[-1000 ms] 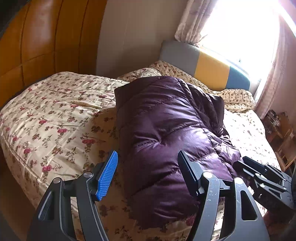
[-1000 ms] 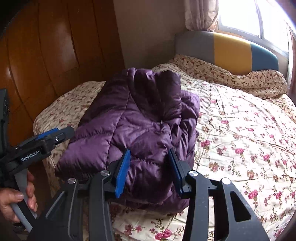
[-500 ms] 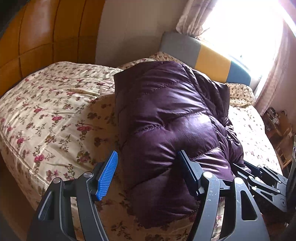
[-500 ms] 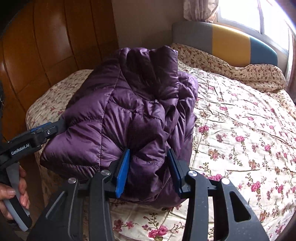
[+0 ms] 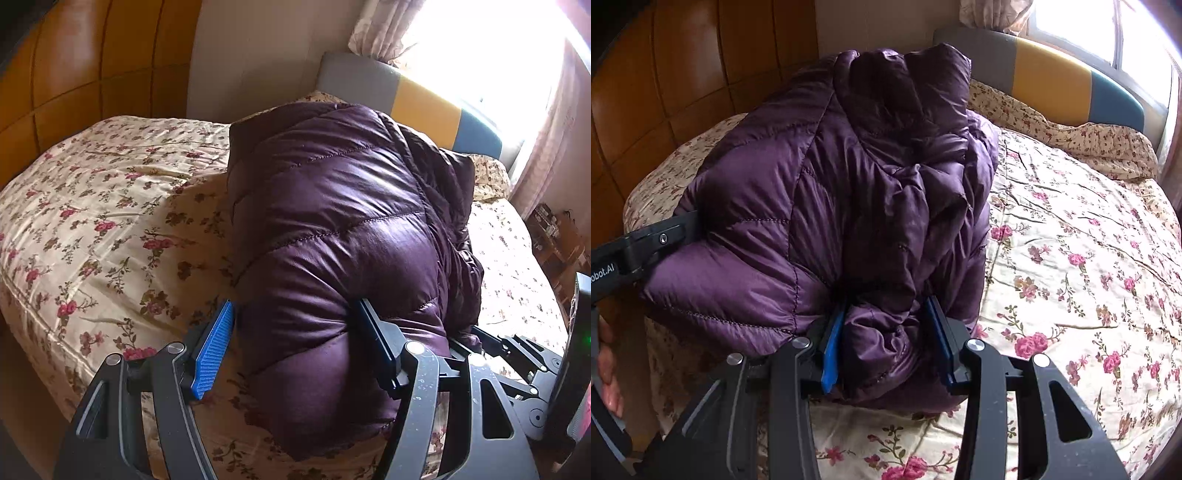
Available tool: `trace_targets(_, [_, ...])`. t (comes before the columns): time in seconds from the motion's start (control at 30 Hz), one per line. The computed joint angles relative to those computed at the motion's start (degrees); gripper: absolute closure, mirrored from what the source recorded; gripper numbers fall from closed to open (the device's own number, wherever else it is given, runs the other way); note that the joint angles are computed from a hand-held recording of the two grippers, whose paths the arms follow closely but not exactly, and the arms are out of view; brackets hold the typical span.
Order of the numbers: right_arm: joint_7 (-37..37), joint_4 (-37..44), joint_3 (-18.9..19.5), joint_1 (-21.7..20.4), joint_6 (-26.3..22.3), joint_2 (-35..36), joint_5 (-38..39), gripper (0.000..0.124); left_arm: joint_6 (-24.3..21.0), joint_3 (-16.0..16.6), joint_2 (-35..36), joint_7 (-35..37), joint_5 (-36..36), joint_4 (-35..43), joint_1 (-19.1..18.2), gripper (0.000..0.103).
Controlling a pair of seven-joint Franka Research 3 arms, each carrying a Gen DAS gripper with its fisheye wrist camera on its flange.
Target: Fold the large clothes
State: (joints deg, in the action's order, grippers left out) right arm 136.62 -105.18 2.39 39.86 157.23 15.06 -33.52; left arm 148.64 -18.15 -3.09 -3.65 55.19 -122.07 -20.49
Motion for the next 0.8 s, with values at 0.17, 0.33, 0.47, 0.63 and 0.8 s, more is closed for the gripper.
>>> trace_targets(0.17, [0.9,-1.1,0.2,-0.4,0.4,-1.6,1.0,0.081,-1.2,-0.2,-0.8,-0.9,-0.2,-0.1,0.0,0.031])
trace_targets(0.33, [4.9,-2.6,0.5,-0.6,0.0,-4.5,-1.8,0.071,-3.1,-0.9,-2.3,-2.5,-0.1,-0.7,-0.1,0.019])
trace_targets(0.47, [8.3,-1.9,1.8,-1.1,-2.7,-6.0,-4.7,0.063,-5.5,-1.8,-3.9,-4.3,0.7,-1.2,-0.2,0.015])
trace_targets(0.63, [11.7,-0.2,3.8,-1.5,-7.3,-6.9,-5.9,0.055,-7.8,-2.8,-7.0,-6.8,1.1,-2.7,0.1,0.007])
trace_targets(0.8, [13.6,0.9,5.2,-1.5,-9.1,-7.6,-7.7,0.042,-9.9,-4.2,-10.1,-9.1,1.1,-4.4,0.5,0.003])
